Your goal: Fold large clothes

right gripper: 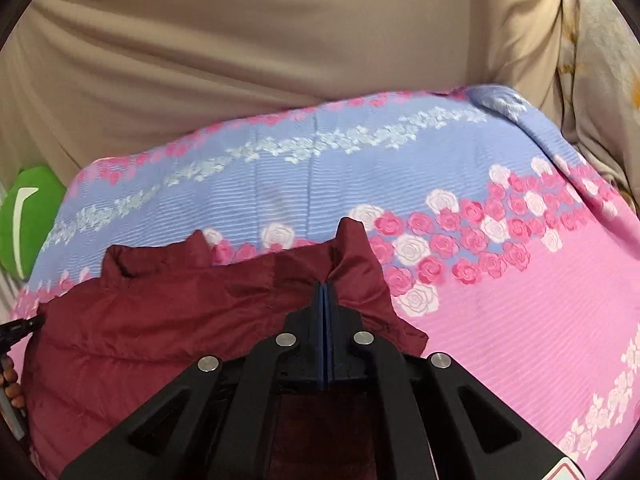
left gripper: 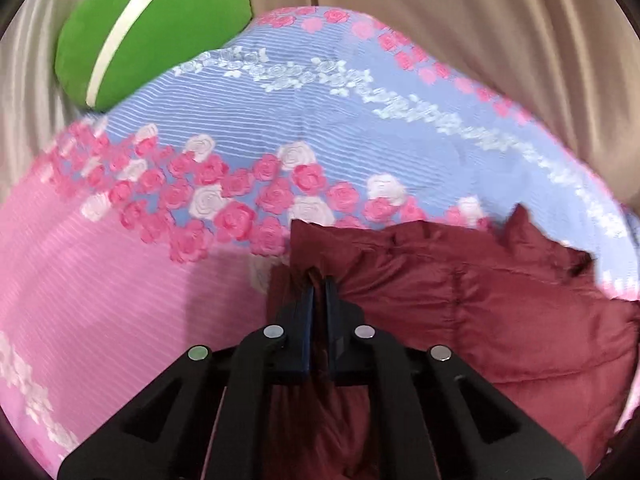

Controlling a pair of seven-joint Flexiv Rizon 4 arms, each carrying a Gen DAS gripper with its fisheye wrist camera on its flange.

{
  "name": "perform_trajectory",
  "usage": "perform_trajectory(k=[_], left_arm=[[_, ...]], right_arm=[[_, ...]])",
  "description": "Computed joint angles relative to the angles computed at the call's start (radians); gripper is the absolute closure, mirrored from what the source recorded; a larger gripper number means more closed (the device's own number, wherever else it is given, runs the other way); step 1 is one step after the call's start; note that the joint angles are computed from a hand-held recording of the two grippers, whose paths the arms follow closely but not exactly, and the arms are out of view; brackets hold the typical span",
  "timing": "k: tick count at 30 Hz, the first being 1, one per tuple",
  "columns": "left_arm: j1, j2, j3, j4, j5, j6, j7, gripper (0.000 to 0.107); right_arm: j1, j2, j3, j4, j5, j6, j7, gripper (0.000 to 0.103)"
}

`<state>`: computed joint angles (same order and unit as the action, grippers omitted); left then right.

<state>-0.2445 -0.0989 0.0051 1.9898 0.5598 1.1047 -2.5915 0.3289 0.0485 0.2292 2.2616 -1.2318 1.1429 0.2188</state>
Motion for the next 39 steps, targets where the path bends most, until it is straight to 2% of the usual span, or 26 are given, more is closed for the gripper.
perform_trajectory(k=[2, 3, 4, 7, 10, 13, 15, 17, 19, 21, 22, 25, 29, 31, 35, 36, 37, 39], left_arm=[[0.011, -0.035, -0.001, 0.000, -0.028, 0.008, 0.027, 0.102], [0.006, -0.045, 0.007, -0.002, -0.013, 0.021, 0.009, 0.102], [-0.009, -0.049, 0.015, -0.017, 0.022, 0.004, -0.017, 0.102], [-0.033, -0.034, 0.021, -0.037, 0.057, -0.057, -0.047, 0.101], [-0.034, 0.045, 0.015, 0.002, 0.080, -0.040, -0.096, 0.101], [-0.044, 0.153, -0.041, 0.014, 0.170, -0.028, -0.143, 0.101], [-0.056, 0.181, -0.089, 0.015, 0.161, 0.015, -0.093, 0.101], [-0.076, 0.149, -0.112, 0.046, 0.019, 0.142, 0.070, 0.100], [-0.098, 0.092, -0.138, 0.067, -0.134, 0.205, 0.225, 0.097], [-0.128, 0.035, -0.155, 0.029, -0.107, 0.136, 0.220, 0.097], [-0.145, 0.015, -0.149, 0.014, -0.083, 0.095, 0.200, 0.098], [-0.168, 0.011, -0.112, 0.052, -0.072, 0.102, 0.156, 0.098], [-0.156, 0.094, -0.084, 0.134, -0.032, 0.086, 0.071, 0.098], [-0.134, 0.134, -0.091, 0.169, -0.019, 0.067, 0.036, 0.098], [-0.088, 0.182, -0.112, 0.230, -0.064, 0.085, 0.052, 0.098], [-0.077, 0.192, -0.127, 0.228, -0.052, 0.064, 0.038, 0.098], [-0.069, 0.199, -0.142, 0.224, -0.039, 0.045, 0.023, 0.098], [-0.057, 0.207, -0.160, 0.221, -0.027, 0.028, 0.009, 0.098]], right_arm=[[0.017, -0.065, 0.001, -0.009, 0.171, -0.020, -0.122, 0.102], [0.011, -0.096, 0.007, -0.009, 0.216, -0.012, -0.158, 0.102], [0.020, -0.104, -0.020, 0.000, 0.196, 0.023, -0.139, 0.103], [0.039, -0.077, -0.015, -0.003, 0.228, -0.030, -0.139, 0.101], [0.035, -0.005, -0.003, 0.020, 0.139, -0.031, -0.044, 0.096], [0.039, 0.054, 0.033, 0.013, 0.010, -0.023, -0.003, 0.093], [0.062, 0.032, 0.051, -0.023, -0.038, 0.069, -0.014, 0.092], [0.109, -0.047, 0.067, -0.076, -0.028, 0.169, -0.083, 0.092], [0.160, -0.113, 0.073, -0.110, 0.024, 0.214, -0.164, 0.092], [0.216, -0.161, 0.074, -0.131, 0.054, 0.200, -0.225, 0.093], [0.242, -0.168, 0.077, -0.130, 0.079, 0.152, -0.261, 0.093], [0.268, -0.124, 0.066, -0.076, 0.129, 0.087, -0.273, 0.094], [0.220, 0.011, 0.077, 0.074, 0.201, 0.020, -0.192, 0.101], [0.184, 0.082, 0.091, 0.146, 0.252, 0.010, -0.160, 0.103], [0.155, 0.179, 0.146, 0.222, 0.385, -0.090, -0.153, 0.103], [0.161, 0.181, 0.161, 0.209, 0.410, -0.125, -0.159, 0.102], [0.166, 0.184, 0.173, 0.191, 0.425, -0.151, -0.158, 0.091], [0.162, 0.164, 0.176, 0.155, 0.367, -0.117, -0.156, 0.089]])
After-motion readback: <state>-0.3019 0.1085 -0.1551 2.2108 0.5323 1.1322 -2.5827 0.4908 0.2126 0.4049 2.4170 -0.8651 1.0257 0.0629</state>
